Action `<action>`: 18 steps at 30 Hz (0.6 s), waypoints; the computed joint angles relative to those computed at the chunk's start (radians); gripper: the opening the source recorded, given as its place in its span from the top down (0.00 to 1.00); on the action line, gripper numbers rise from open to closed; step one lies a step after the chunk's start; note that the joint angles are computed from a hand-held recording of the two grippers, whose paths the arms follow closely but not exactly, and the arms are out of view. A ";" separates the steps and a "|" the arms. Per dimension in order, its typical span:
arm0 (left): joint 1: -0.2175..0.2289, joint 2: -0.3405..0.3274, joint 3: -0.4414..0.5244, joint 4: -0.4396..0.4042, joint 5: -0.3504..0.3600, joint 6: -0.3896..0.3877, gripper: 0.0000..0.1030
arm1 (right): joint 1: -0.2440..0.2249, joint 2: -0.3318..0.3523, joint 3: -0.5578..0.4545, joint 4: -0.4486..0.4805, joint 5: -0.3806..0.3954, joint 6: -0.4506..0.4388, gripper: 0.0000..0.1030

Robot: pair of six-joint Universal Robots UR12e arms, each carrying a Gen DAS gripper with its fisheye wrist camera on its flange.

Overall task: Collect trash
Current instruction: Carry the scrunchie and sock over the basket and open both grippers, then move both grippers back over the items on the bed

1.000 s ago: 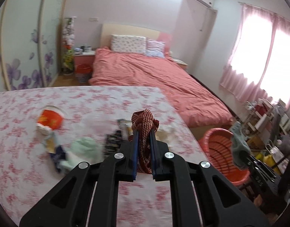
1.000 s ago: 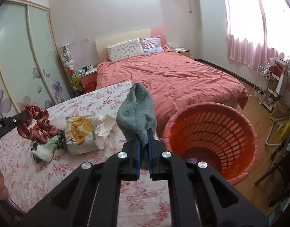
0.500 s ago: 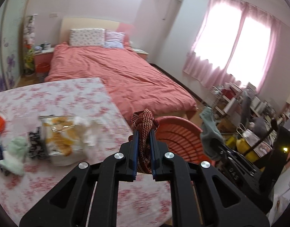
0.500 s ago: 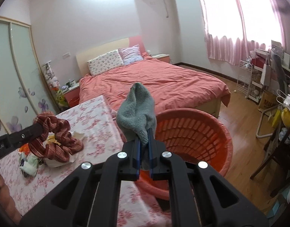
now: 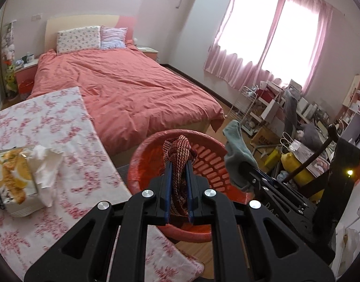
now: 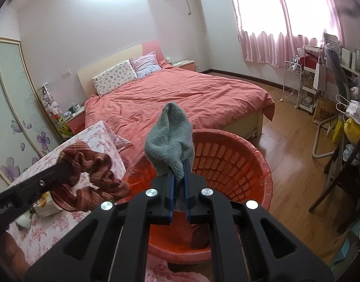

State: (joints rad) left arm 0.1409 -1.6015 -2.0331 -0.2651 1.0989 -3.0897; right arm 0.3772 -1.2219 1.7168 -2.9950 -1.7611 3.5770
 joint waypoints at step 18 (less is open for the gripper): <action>-0.043 -0.043 0.033 -0.100 0.100 0.004 0.65 | -0.027 0.011 0.013 0.003 -0.011 0.034 0.55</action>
